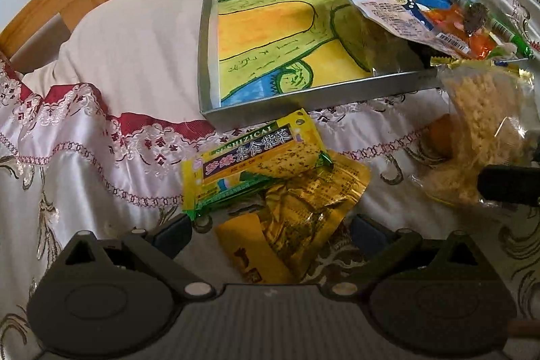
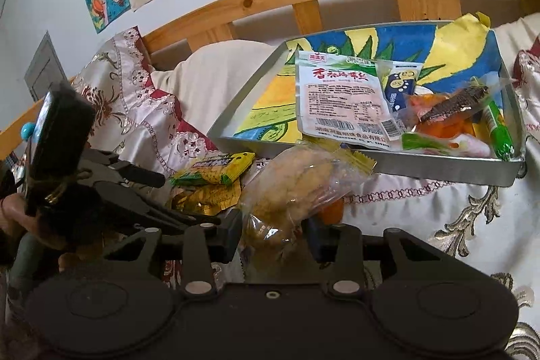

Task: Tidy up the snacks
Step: 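Reach the left tool toward the gold wrappers while the right tool approaches the clear puffed-snack bag, then grasp the gold wrapper bag with the left tool while the right tool grasps the puffed-snack bag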

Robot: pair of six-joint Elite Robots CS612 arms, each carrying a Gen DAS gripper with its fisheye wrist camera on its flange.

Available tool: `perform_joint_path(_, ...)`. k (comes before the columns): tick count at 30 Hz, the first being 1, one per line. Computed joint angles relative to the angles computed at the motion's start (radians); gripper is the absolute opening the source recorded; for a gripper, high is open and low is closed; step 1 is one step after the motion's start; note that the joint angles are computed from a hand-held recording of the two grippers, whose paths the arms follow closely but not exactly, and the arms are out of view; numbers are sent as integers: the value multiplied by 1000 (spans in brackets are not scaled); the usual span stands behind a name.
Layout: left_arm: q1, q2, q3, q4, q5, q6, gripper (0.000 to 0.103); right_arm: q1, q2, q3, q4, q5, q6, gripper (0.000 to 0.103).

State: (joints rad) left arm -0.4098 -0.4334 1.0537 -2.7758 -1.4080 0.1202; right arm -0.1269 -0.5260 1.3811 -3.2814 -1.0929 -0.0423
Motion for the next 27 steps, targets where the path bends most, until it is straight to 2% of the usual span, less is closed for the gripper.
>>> perform_joint_path(5, 3, 5, -8, 3, -14, -13, 102, 1, 0, 1, -6, 1, -13, 42)
perform_joint_path(10, 11, 5, -7, 9, -47, -74, 100, 1, 0, 0, -5, 2, -12, 42)
perform_joint_path(12, 14, 3, -3, 4, -60, -93, 97, 1, 0, 0, -4, 2, -12, 42)
perform_joint_path(14, 17, 1, 1, 1, -83, -97, 89, 1, -1, 1, -1, 2, -11, 42)
perform_joint_path(20, 19, -8, 13, -2, -114, -67, 72, 0, -2, 4, -4, 3, -17, 42)
perform_joint_path(27, 19, -33, 52, -3, -135, -75, 66, 0, -7, 14, -6, -3, -23, 42)
